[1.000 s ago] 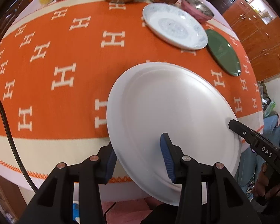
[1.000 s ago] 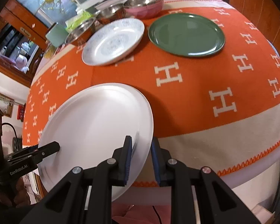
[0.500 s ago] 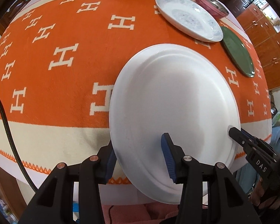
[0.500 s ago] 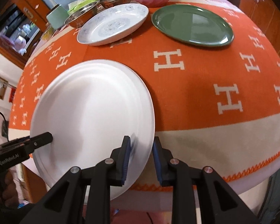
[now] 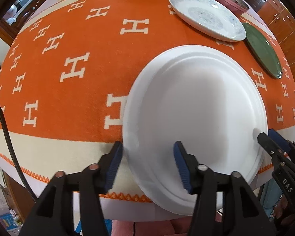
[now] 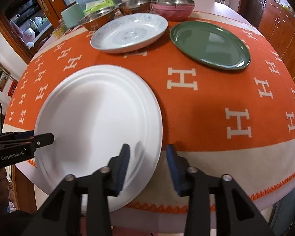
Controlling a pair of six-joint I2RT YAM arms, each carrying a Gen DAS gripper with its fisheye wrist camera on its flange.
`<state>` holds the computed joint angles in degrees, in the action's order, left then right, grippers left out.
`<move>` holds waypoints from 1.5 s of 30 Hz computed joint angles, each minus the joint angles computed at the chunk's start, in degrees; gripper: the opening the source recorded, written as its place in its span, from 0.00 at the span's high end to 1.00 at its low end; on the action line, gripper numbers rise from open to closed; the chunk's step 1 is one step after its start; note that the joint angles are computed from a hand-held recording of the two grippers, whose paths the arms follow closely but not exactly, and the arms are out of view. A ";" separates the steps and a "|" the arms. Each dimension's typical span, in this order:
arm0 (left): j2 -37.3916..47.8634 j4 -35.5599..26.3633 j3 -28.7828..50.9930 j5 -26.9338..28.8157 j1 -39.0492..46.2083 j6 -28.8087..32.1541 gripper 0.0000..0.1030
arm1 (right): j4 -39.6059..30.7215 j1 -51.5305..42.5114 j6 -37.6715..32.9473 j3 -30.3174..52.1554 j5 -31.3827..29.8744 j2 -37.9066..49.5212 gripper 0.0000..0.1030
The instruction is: Organize plates and bowls
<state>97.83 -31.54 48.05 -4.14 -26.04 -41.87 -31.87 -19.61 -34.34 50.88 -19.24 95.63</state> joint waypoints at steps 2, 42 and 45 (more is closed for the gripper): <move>-0.87 -1.08 0.26 -0.84 0.48 0.82 0.41 | 0.06 -0.10 0.55 0.38 -0.37 -0.19 0.57; 12.72 -10.16 36.01 2.49 16.04 28.83 0.22 | -2.45 6.17 27.00 26.15 -12.24 17.14 0.49; 15.87 -9.66 38.20 5.45 17.12 28.61 0.22 | -2.63 6.65 28.38 28.67 -12.56 19.71 0.43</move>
